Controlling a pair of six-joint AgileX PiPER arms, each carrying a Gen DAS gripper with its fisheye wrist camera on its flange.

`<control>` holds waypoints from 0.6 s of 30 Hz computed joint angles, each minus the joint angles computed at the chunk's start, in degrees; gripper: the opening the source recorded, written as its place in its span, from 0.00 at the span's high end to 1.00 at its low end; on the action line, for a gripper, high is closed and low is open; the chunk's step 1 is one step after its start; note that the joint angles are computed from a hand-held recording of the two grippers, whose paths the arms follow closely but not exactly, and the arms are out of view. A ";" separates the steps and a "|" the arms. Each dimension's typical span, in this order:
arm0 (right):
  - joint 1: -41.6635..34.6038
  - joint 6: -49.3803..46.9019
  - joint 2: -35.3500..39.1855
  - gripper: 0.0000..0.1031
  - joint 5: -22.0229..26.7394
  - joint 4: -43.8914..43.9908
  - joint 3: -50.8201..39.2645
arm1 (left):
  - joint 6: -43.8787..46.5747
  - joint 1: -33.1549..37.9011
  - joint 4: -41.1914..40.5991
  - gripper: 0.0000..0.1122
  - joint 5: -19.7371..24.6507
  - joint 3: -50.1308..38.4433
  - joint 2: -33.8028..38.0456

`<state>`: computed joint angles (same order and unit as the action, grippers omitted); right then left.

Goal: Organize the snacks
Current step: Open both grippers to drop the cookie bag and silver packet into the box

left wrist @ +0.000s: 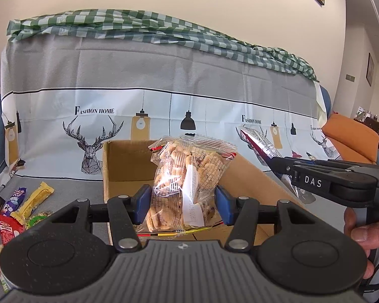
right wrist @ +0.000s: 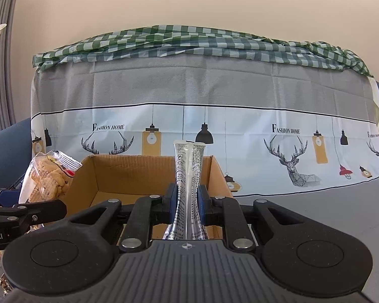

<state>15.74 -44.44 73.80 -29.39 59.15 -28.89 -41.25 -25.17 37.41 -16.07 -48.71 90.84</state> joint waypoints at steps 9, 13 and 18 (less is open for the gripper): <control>1.50 0.19 0.39 0.79 -2.16 1.89 0.16 | -6.10 0.74 6.42 0.45 -0.88 -0.58 0.50; 2.26 -2.99 1.48 0.54 -3.78 6.92 -0.82 | -3.49 0.14 4.16 0.31 -0.71 -0.34 0.38; 1.66 -1.92 1.36 0.34 -4.05 7.29 -0.74 | -3.09 -0.08 3.82 0.31 -0.69 -0.17 0.33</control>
